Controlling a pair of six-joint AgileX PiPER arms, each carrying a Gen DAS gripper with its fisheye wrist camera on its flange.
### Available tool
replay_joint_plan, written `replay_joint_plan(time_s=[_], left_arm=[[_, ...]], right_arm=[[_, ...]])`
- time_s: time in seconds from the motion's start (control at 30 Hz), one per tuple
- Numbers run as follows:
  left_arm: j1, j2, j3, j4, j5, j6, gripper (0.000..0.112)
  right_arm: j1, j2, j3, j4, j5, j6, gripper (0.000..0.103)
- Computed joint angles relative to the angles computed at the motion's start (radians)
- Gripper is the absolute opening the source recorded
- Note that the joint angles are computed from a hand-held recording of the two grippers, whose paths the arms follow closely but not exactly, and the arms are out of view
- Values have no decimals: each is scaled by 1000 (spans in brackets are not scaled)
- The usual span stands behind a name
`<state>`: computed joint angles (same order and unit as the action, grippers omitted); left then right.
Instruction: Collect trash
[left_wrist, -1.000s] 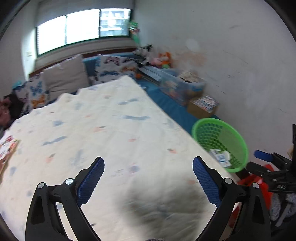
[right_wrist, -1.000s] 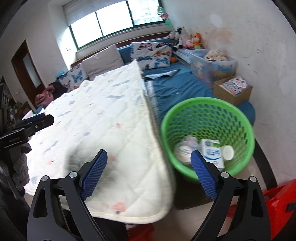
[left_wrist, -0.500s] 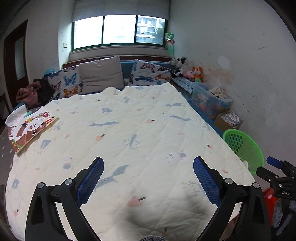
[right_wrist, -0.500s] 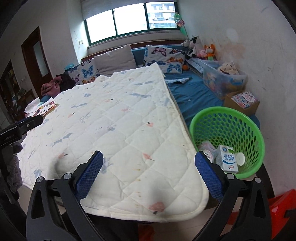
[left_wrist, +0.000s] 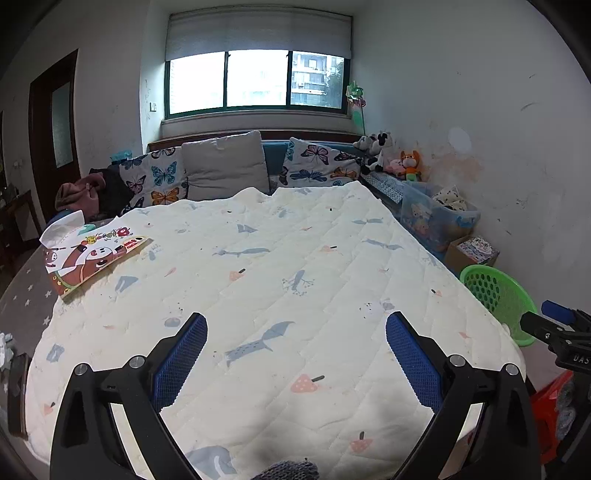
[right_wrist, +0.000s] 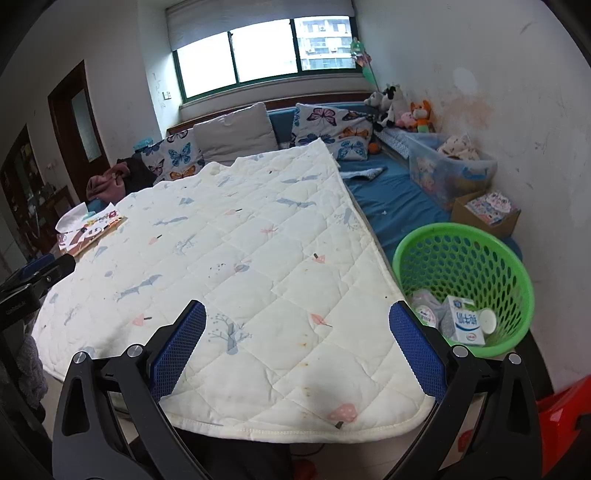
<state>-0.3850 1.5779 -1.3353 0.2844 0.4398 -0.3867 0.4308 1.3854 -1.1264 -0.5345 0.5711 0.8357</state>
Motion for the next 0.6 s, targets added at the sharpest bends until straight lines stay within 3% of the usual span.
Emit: replay_joint_plan(time_s=[0.6], left_arm=[[-38,-34,67,209,-14,-221,94]], right_arm=[[56,-13,21,-114,27,101,99]])
